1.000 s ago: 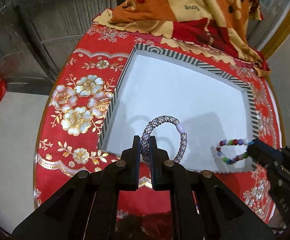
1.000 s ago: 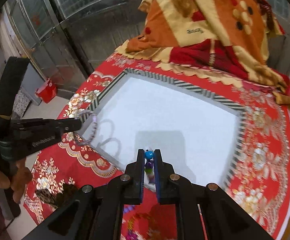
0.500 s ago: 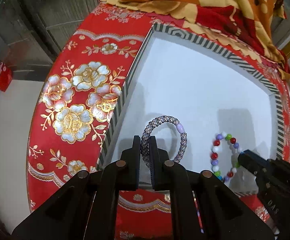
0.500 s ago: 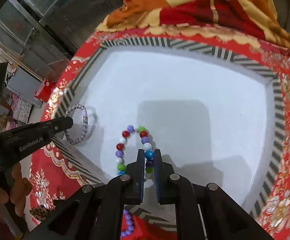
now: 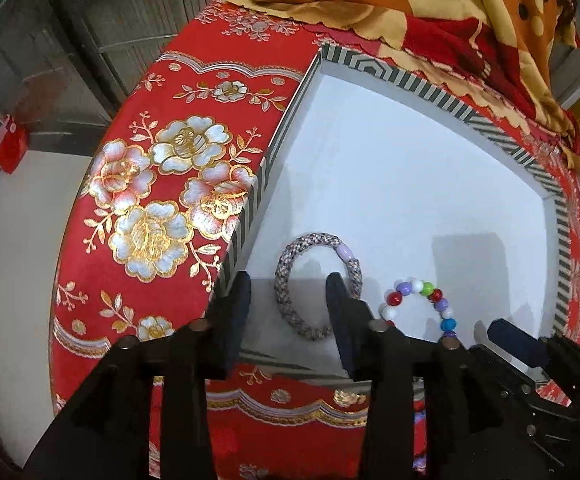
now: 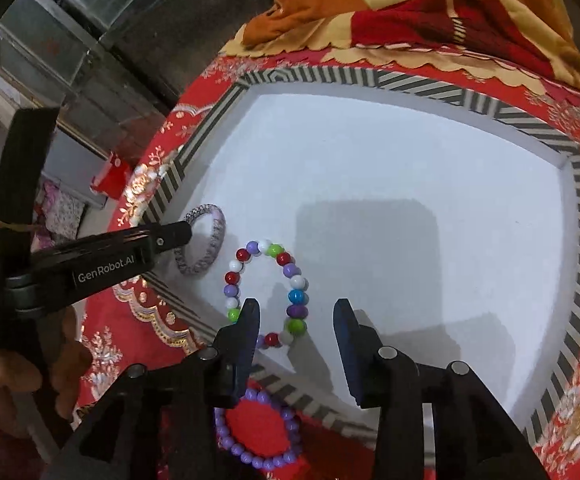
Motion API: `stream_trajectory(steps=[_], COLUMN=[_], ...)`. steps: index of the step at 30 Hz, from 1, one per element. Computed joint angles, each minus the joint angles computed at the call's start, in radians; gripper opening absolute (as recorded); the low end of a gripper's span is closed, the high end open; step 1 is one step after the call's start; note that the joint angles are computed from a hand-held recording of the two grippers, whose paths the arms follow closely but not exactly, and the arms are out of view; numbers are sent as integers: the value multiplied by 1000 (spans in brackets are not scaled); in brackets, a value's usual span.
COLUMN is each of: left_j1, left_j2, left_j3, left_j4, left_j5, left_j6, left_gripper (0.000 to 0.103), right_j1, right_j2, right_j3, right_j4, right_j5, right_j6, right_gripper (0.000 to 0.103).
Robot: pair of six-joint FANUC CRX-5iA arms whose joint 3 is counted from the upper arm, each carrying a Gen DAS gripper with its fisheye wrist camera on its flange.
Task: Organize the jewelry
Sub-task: 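Withdraw both tools from the tray back toward the remaining jewelry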
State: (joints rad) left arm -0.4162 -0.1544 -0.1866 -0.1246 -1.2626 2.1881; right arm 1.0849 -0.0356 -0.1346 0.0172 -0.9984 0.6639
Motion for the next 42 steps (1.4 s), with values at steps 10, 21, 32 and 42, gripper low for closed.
stream_trajectory(steps=[10, 21, 32, 42], left_j1=[-80, -204, -334, -419], left_j2=[-48, -111, -139, -177], left_j3=[38, 74, 104, 102], left_j4=[-61, -148, -231, -274], left_j5=[-62, -135, -202, -255], left_j6=[62, 163, 222, 272], left_gripper=[39, 39, 39, 39], right_j1=[93, 233, 341, 436], right_j2=[-120, -179, -228, -263], right_j3=[-69, -114, -154, -171], right_j4=[170, 364, 440, 470], right_j5=[-59, -182, -280, -351], right_j6=[-170, -384, -531, -628], right_gripper=[37, 37, 37, 41])
